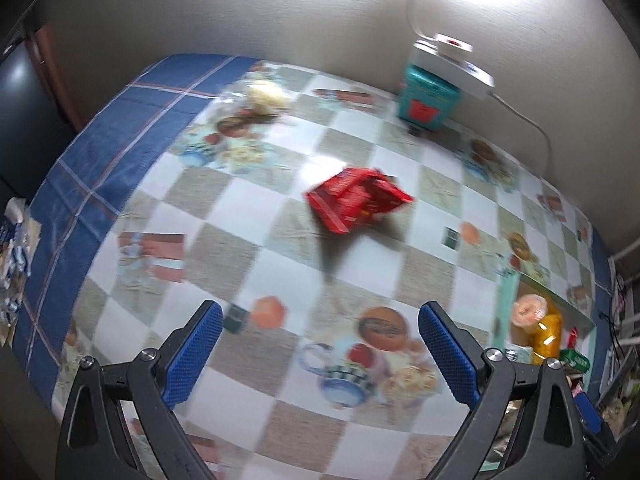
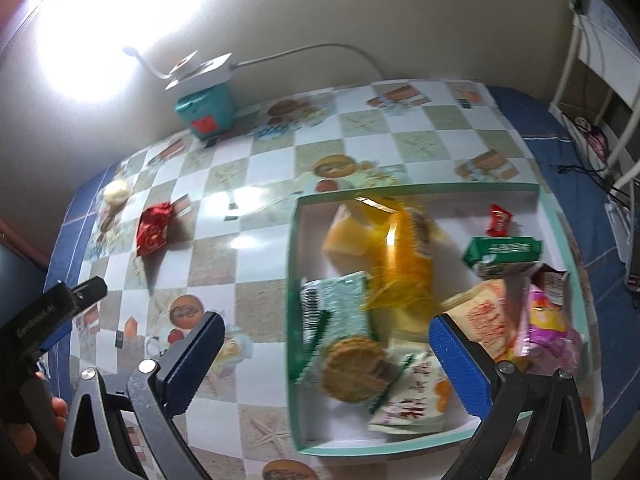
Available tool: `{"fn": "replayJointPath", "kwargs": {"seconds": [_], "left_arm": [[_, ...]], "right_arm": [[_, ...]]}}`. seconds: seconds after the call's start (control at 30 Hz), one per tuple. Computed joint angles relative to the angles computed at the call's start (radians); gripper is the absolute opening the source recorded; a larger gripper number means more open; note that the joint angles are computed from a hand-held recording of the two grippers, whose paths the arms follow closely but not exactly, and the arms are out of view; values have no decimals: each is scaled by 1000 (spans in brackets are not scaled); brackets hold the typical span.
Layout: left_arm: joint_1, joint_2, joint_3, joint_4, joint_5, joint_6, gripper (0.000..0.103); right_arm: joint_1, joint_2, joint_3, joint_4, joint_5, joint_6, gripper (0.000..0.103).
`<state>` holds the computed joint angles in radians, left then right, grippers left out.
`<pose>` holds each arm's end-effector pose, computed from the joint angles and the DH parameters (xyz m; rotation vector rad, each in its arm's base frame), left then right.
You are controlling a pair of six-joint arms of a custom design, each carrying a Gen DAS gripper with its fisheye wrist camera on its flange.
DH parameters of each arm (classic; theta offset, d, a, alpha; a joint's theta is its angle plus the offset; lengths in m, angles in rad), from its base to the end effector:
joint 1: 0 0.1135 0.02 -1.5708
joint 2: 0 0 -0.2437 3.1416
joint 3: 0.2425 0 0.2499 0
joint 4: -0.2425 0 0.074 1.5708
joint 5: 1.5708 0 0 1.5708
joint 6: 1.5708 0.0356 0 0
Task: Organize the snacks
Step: 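Move both open grippers back from the tray toward the red bag and bun, then grasp the red snack bag with the right gripper while the left gripper grasps the clear-wrapped bun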
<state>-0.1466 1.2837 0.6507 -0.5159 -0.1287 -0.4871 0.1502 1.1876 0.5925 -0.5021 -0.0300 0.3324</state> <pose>0.2251 -0.0286 0.1524 -0.4944 2.6561 -0.0148 0.2108 0.0330 0.1557 0.2344 2.6719 0.1937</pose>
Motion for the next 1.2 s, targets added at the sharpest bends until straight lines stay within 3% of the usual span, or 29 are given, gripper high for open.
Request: {"fn": "replayJointPath", "kwargs": {"seconds": [0.37,0.57,0.67,0.83,0.93,1.2], "left_arm": [[292,23,-39,37,82,178,98],[355,91,20,43,110,252,98],[377,102,39,107,118,354,98],[472,322,230,111,217,453,98],[533,494,433,73,305,520,98],[537,842,868,-22,323,569,98]], "right_arm": [[196,157,44,64,75,83,103],[266,245,78,95,92,102,103],[297,299,119,121,92,102,103],[316,474,274,212,0,118,103],[327,631,429,235,-67,134,103],[322,971,770,226,-127,242,103]]}}
